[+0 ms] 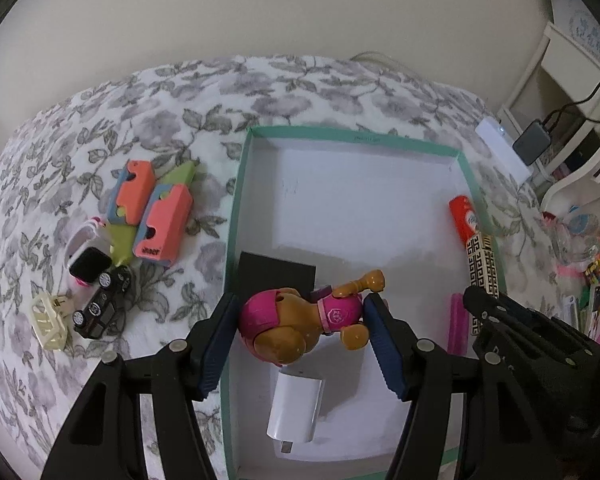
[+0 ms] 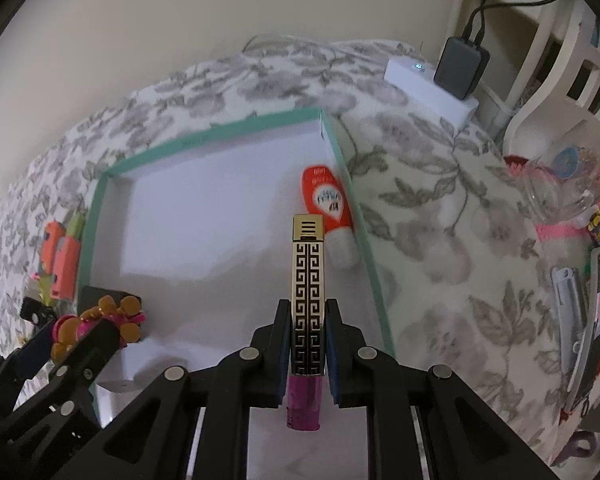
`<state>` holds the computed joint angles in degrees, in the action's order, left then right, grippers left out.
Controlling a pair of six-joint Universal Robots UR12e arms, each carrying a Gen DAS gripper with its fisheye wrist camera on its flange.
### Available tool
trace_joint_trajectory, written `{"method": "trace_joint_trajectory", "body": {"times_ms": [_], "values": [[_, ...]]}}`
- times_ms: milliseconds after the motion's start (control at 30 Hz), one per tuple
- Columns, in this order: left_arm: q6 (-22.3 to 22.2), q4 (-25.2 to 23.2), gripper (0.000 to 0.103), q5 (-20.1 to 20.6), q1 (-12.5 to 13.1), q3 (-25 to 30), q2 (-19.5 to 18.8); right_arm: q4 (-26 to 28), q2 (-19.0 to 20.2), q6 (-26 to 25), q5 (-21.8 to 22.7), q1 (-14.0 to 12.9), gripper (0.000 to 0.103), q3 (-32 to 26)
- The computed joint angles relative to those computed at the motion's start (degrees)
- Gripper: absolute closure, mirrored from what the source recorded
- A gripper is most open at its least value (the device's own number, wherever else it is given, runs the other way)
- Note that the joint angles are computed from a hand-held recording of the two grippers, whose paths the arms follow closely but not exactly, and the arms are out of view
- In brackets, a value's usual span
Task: Organize rigid objects
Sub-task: 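Carry both items into the teal tray and open both grippers to release them, then grasp the white hair clip with the left gripper while the right grasps the black toy car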
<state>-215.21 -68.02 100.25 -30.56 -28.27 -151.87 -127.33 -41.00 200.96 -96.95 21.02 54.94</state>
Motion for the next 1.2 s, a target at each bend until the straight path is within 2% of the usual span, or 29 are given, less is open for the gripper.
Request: {"method": "trace_joint_trajectory", "body": {"times_ms": [467, 700, 833, 933, 1033, 1100, 1167, 1200], "values": [[0.29, -1.62, 0.038, -0.29, -0.09, 1.01, -0.75, 3.02, 0.84, -0.47, -0.84, 0.16, 0.086, -1.21], [-0.56, 0.52, 0.037, -0.86, 0.13, -0.5, 0.66, 1.13, 0.1, -0.78, -1.96, 0.25, 0.085, -1.06], [-1.0, 2.76, 0.035, -0.3, 0.23, -1.86, 1.94, -3.09, -1.36, -1.05, -3.46, 0.4, 0.085, 0.14], [-1.75, 4.65, 0.027, 1.01, 0.37, -3.76, 3.45, -5.9, -2.37, -1.55, -5.46, 0.7, 0.084, 0.85], [-2.8, 6.79, 0.02, 2.58, 0.67, -6.46, 5.39, -8.54, -3.08, -2.19, -7.41, 1.1, 0.072, 1.31], [-3.71, 8.37, 0.016, 4.28, 0.89, -8.63, 6.83, -10.24, -3.43, -2.54, -7.84, 1.26, 0.055, 1.69], [-4.51, 9.76, 0.009, 5.9, 1.15, -10.71, 8.13, -11.73, -3.66, -2.78, -7.95, 1.43, 0.047, 2.06], [-4.91, 10.35, 0.009, 6.7, 1.25, -11.67, 8.7, -12.44, -3.63, -3.06, -7.68, 1.51, 0.044, 2.09]]}}
